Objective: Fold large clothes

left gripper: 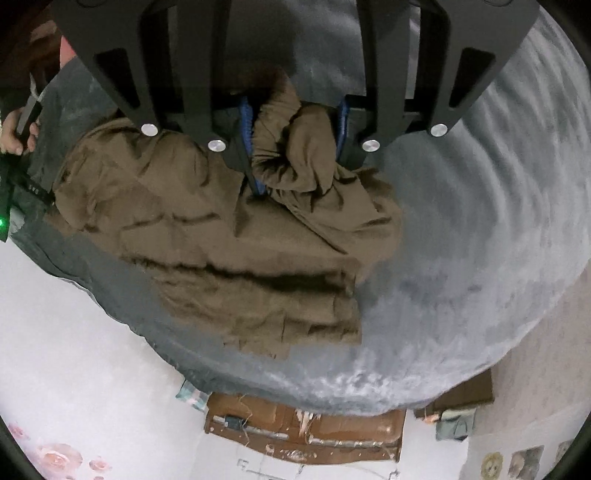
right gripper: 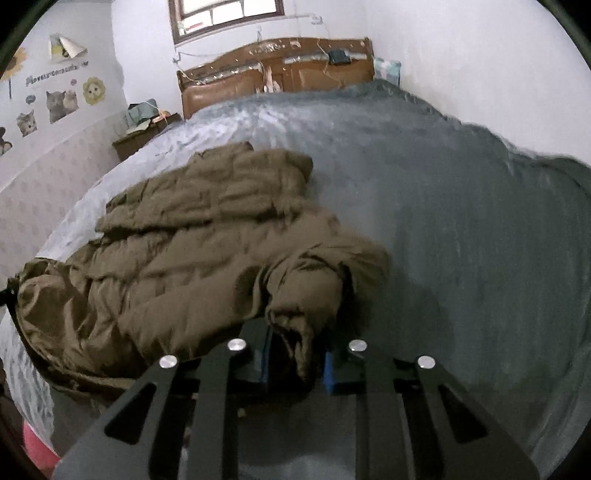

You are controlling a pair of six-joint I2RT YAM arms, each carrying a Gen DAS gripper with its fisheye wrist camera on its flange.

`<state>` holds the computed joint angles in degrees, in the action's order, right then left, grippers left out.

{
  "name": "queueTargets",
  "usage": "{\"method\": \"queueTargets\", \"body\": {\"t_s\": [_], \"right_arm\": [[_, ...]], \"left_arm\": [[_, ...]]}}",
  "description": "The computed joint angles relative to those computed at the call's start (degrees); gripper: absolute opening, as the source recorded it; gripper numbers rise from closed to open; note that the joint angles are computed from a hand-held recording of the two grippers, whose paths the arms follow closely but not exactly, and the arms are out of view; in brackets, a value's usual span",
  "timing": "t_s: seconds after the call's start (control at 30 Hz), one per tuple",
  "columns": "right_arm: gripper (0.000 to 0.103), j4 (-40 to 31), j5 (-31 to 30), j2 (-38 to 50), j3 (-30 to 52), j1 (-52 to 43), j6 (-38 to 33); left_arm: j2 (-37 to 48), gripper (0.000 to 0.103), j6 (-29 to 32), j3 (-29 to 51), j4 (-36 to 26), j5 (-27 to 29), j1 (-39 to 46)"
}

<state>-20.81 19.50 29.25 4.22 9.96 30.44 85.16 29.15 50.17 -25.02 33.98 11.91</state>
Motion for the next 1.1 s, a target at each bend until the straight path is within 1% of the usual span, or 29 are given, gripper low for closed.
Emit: {"method": "queueTargets", "body": {"t_s": [0.1,0.17,0.27,0.4,0.5,0.57,0.67,0.8,0.87,0.97,1.07,1.1], "right_arm": [[0.02,6.99,-2.44,7.06,2.7,-4.25,-4.57],[0.02,12.79,-4.18,14.16,4.92,-7.32,-7.28],[0.02,17.65,-6.27,22.64,9.0,-10.97,-10.28],[0.02,21.27,-8.33,30.84,14.97,-14.02,-12.29],[0.02,22.83,-11.68,37.86,21.38,-17.27,-12.54],[0.02,23.28,-12.85,42.38,26.12,-18.81,-12.73],[0.02,22.43,-11.79,49.03,34.29,-19.17,-14.24],[0.02,19.84,-10.59,56.98,47.05,-19.81,-16.88],[0.02,18.74,-10.08,60.69,53.51,-20.11,-17.68],[0.02,18.11,-9.62,66.73,61.69,-20.67,-18.81],[0.02,15.95,-12.36,76.09,70.55,-22.24,-17.91],[0.02,14.93,-13.19,79.47,73.22,-22.7,-17.6]], "left_arm": [[1.29,0.032,-1.81,4.7,-1.66,0.65,-1.34],[2.16,0.032,-3.68,7.35,-1.32,0.03,-2.84],[4.65,0.032,-5.95,12.02,-1.47,-0.79,-4.97],[9.75,0.032,-9.46,19.38,-2.57,-2.1,-7.86],[13.97,0.032,-12.99,25.84,-3.47,-4.79,-10.3],[17.03,0.033,-14.81,30.92,-4.47,-5.86,-11.28],[21.09,0.033,-15.87,37.74,-5.92,-6.3,-12.23],[27.87,0.033,-16.05,50.75,-8.52,-9.5,-14.53],[32.23,0.033,-16.77,59.48,-11.1,-10.47,-15.56],[41.5,0.033,-17.49,75.98,-16.11,-12.19,-16.61],[51.29,0.033,-19.18,89.73,-21.34,-14.57,-17.17],[56.15,0.033,-19.28,95.94,-24.21,-15.63,-17.4]]}}
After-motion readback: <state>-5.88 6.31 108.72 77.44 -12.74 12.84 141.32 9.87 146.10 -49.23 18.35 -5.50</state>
